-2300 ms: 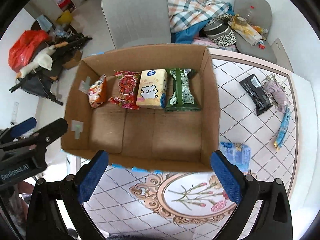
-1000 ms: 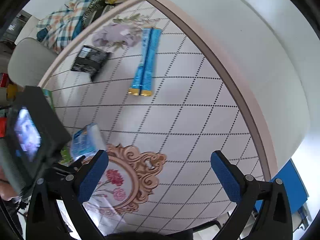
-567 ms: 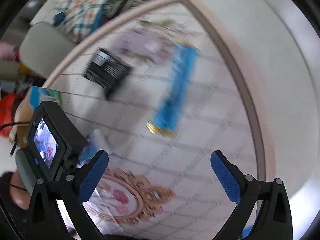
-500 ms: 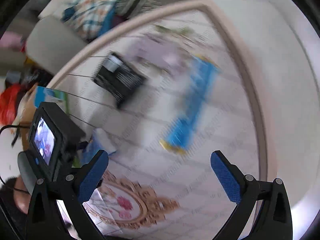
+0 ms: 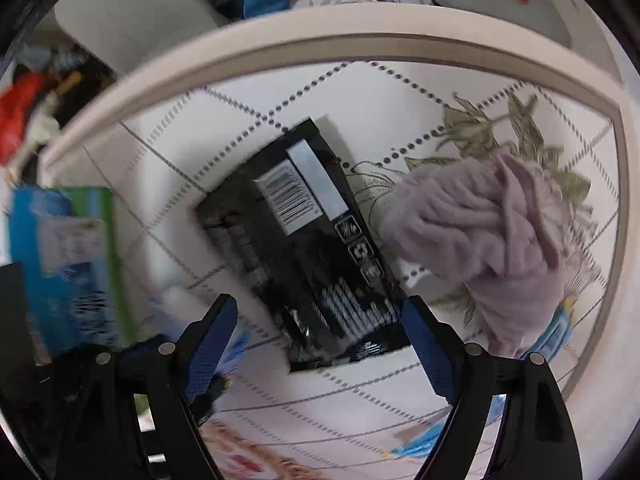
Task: Organize soft objects
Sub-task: 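Grasp the blue-white packet with the left tool while the right tool grasps the black packet, then carry both packets into the box and open both tools to release them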
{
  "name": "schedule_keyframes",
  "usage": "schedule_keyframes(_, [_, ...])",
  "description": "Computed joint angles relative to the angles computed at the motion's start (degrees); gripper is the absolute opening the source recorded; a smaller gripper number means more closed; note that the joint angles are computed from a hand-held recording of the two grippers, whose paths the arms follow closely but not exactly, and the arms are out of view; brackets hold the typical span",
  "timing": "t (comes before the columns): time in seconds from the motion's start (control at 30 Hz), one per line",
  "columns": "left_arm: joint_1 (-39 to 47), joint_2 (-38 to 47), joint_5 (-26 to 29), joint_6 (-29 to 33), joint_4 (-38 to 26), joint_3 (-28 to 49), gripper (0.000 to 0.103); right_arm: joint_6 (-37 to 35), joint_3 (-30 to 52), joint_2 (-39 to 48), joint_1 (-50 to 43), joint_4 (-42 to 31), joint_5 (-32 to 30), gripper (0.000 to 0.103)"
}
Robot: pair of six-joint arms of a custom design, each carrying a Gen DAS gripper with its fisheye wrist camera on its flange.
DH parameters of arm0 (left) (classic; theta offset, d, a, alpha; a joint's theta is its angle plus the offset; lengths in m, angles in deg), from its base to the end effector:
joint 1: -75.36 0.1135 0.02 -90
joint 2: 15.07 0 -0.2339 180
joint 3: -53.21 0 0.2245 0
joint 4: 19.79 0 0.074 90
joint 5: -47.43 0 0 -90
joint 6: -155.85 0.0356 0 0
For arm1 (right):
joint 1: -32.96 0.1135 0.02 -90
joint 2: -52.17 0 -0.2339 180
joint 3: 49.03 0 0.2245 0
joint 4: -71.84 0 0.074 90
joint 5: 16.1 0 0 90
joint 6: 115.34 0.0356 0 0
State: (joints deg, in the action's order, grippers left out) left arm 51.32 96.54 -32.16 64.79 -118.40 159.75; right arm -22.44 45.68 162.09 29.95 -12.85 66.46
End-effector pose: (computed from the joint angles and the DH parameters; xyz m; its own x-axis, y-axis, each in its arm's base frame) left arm 0.2750 -0.1297 0.2052 -0.8939 0.3788 0.2397 0.3452 0.9228 -0.1712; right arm 0.2974 -0.0110 0.1668 -0.9787 0.1017 0.1782 0.1240 0.9852 0.1187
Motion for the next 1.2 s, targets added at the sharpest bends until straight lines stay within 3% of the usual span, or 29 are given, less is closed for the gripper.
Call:
schedule_keyframes(0.1, [-0.31, 0.09, 1.11, 0.59, -0.71, -0.37, 0.063, 0.72, -1.49, -1.02, 1.44, -0.77, 4.78, 0.067])
schedule_keyframes(0.27, [-2.69, -1.47, 3.14, -0.52, 0.37, -3.85, 0.063, -1.15, -10.07, -7.02, -4.25, -2.45, 4.9, 0.065])
schedule_keyframes(0.4, [-5.32, -3.24, 3.22, -2.01, 3.08, -7.96, 0.063, -4.14, -15.98, -11.73, -13.13, -3.06, -1.42, 0.067])
schedule_keyframes(0.53, [-9.54, -1.9, 1.66, -5.39, 4.59, -6.45, 0.063, -4.5, -18.38, -14.98, -14.47, 1.2, 0.72, 0.077])
schedule_keyframes(0.57, [-10.51, -2.18, 1.27, -6.44, 5.26, -6.78, 0.063, -4.59, -18.65, -14.83, -14.31, 1.85, -0.13, 0.084])
schedule_keyframes(0.63, [-12.18, -2.75, 0.31, -8.42, 6.4, -7.25, 0.055, -2.85, -19.09, -14.87, -12.66, 2.59, 1.13, 0.087])
schedule_keyframes(0.67, [-13.0, -2.92, -0.39, -9.48, 6.8, -7.26, 0.053, -0.95, -19.34, -14.95, -10.58, 3.09, 2.43, 0.085])
schedule_keyframes(0.77, [-15.24, -2.56, -1.2, -11.77, 6.48, -5.02, 0.044, 6.39, -20.57, -17.06, -4.04, 4.0, 6.93, 0.059])
schedule_keyframes(0.9, [-18.37, -4.9, -1.01, -14.82, 7.16, -6.03, 0.042, 10.34, -21.87, -20.42, -3.39, 3.18, 5.83, 0.049])
schedule_keyframes(1.2, [-24.66, -13.71, 0.24, -20.65, 3.83, -2.2, 0.041, 7.9, -21.7, -34.6, -9.01, -6.35, 2.51, 0.047])
